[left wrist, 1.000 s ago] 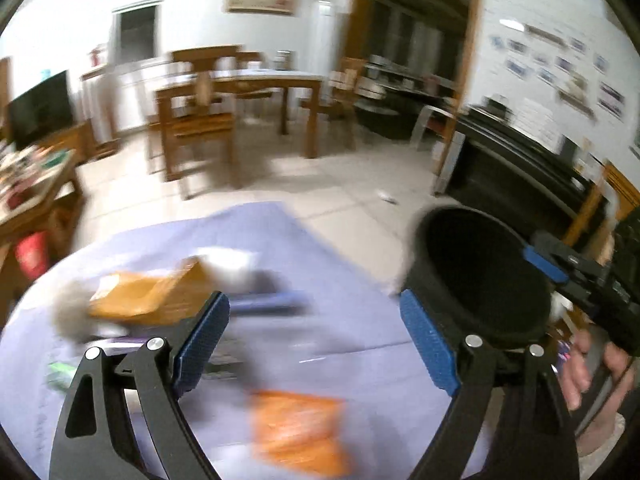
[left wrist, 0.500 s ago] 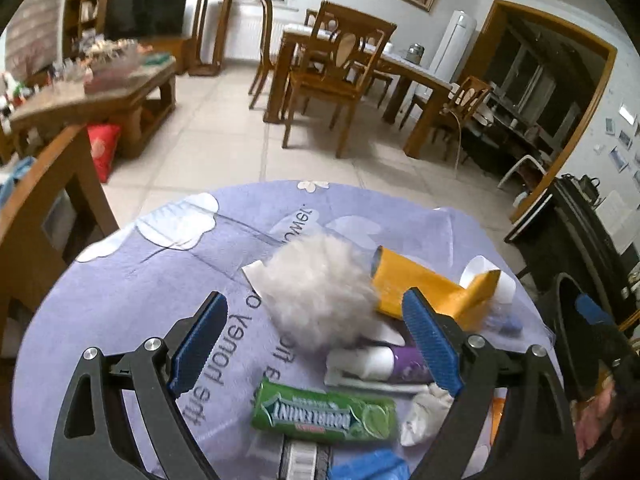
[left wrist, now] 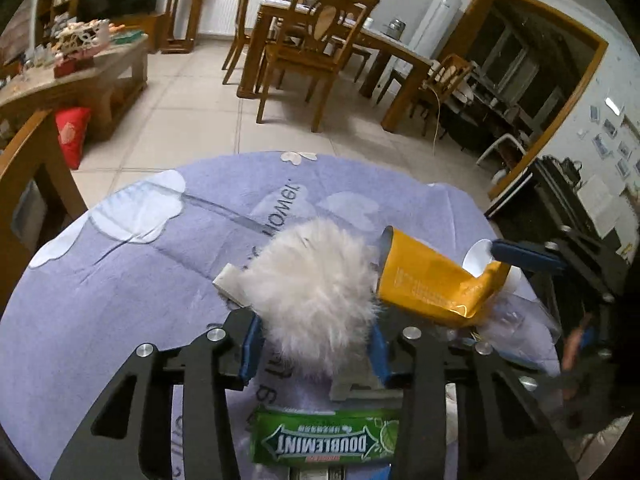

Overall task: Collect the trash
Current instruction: 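Grasp the white fluffy ball with the left tool while the right tool grasps the yellow packet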

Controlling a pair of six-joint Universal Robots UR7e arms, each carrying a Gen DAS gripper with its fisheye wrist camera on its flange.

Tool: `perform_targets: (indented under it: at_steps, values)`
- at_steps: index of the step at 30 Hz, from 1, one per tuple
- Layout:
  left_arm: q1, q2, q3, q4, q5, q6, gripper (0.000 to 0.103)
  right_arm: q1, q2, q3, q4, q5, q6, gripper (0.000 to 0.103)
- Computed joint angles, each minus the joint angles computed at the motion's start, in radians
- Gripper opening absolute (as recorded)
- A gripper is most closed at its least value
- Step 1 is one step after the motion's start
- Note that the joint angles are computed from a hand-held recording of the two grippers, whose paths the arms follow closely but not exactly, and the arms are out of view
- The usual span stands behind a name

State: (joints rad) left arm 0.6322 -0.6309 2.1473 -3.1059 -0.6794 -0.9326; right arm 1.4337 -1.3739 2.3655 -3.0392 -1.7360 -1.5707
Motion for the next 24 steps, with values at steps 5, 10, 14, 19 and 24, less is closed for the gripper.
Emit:
perform_targets:
  at_steps: [5,10,14,19,24]
  values:
    - [-0.05,-0.037,0.058,-0.004,0.125,-0.078,0.042,0.073,0.127,-0.097,0.071,-0.166,0.154,0.059]
    - [-0.047,-0.037,0.069,-0.063,0.13,-0.061,0.043,0.078,0.125,-0.115,0.138,-0.16,0.218,0.043]
    - [-0.05,-0.032,0.078,-0.117,0.138,-0.036,0.043,0.053,0.057,-0.106,0.201,-0.081,0.258,0.033]
    - [-0.064,-0.015,0.085,-0.206,0.159,0.021,0.043,-0.012,-0.096,-0.084,0.333,0.119,0.302,0.03]
    - [-0.102,0.006,0.067,-0.271,0.137,0.104,0.043,-0.136,-0.297,-0.106,0.618,0.408,0.34,0.011]
